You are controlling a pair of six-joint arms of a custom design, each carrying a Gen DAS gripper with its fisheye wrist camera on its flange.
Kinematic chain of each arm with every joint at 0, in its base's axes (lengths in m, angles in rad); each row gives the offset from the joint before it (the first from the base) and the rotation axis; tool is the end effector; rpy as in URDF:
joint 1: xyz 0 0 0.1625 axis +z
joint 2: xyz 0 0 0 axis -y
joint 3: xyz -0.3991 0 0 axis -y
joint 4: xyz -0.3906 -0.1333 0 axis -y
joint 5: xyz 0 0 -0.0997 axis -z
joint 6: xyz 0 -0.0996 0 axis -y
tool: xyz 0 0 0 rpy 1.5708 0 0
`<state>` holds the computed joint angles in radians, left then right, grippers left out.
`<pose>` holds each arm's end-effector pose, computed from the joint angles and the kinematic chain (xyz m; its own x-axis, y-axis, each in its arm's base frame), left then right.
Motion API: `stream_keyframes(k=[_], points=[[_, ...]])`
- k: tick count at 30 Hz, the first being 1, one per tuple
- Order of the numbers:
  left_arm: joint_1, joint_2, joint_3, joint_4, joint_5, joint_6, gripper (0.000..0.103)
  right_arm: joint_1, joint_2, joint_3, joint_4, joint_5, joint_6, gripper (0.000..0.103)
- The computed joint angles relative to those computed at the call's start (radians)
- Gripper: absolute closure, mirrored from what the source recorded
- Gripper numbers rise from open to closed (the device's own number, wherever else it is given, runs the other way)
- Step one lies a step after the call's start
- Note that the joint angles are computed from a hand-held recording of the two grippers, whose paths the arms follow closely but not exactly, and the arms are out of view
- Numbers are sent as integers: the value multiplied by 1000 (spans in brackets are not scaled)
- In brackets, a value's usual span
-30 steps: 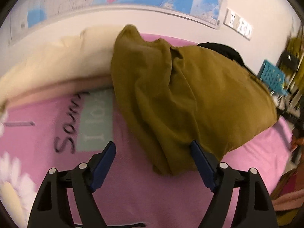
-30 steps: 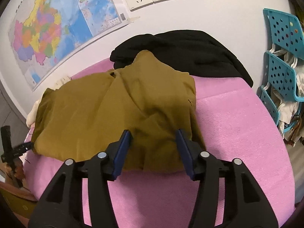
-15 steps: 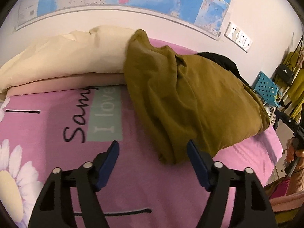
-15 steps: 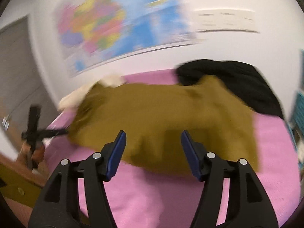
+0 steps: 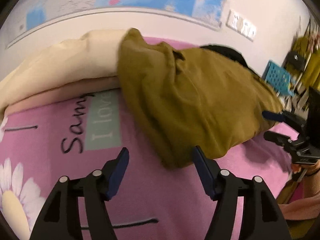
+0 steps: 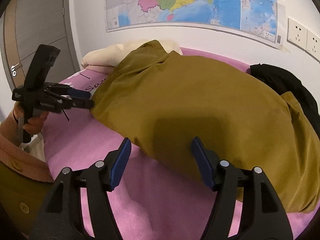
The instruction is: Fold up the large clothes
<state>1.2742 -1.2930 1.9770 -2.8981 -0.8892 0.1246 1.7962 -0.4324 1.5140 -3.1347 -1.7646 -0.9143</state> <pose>0.0301 -0.5721 0.2974 -0.8174 -0.0383 -0.5747 0.3381 0.7760 -0.5325 0.2631 -0.6369 -0.0554 -0.4391 -0.7647 0.4715 -0.8943 0.4223 -0.1479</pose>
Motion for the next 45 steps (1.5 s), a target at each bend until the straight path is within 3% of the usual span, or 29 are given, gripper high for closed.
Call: stream_keyframes(k=[1, 3, 5, 10, 11, 12, 14, 17, 21, 22, 24, 26, 28, 31, 35, 37, 39, 41, 42, 44, 45], points=[[2, 12, -12, 13, -8, 5, 59, -1, -1, 4, -2, 3, 7, 38], [11, 14, -19, 27, -44, 6, 64, -2, -3, 5, 2, 8, 21, 38], [12, 7, -11, 15, -47, 7, 59, -2, -4, 9, -9, 4, 24, 38], [30, -28, 4, 28, -96, -30, 57, -3, -13, 30, -45, -19, 12, 37], [35, -33, 2, 45, -113, -48, 53, -4, -15, 33, -59, -25, 6, 37], [46, -36, -8, 82, -147, -76, 40, -7, -25, 45, -74, -27, 1, 36], [47, -27, -8, 67, -168, -74, 35, -9, -29, 52, -98, -37, -8, 28], [44, -4, -26, 72, -183, -55, 38, -3, -8, 56, -151, -79, -84, 21], [36, 40, -66, 81, -169, -70, 58, 21, 130, -24, -356, -218, -334, 18], [38, 44, -78, 94, -171, -87, 63, 28, 156, -53, -366, -255, -352, 20], [45, 40, -93, 119, -199, -116, 69, 32, 165, -72, -377, -244, -358, 33], [50, 26, -97, 133, -232, -135, 72, 29, 145, -72, -302, -228, -313, 61], [46, 3, -88, 119, -273, -133, 75, 36, 123, -56, -269, -214, -284, 78], [25, -33, -76, 95, -293, -119, 76, 51, 57, -5, -217, -174, -189, 86], [10, -97, -54, 71, -299, -128, 76, 56, -66, 103, -126, -25, -129, 99], [20, -114, -42, 79, -295, -131, 75, 52, -68, 101, -83, -10, -100, 100], [36, -98, -48, 128, -270, -168, 73, 43, -36, 73, -58, -48, -84, 97], [45, -75, -51, 171, -207, -221, 69, 21, -42, 60, 24, -29, -19, 79], [50, -70, -42, 170, -196, -234, 64, 6, -54, 77, 10, -13, -3, 72], [52, -84, 4, 103, -192, -234, 58, -23, -90, 105, 24, 32, 48, 49], [52, -93, 18, 90, -199, -230, 51, -49, -129, 130, 63, 87, 107, 48]])
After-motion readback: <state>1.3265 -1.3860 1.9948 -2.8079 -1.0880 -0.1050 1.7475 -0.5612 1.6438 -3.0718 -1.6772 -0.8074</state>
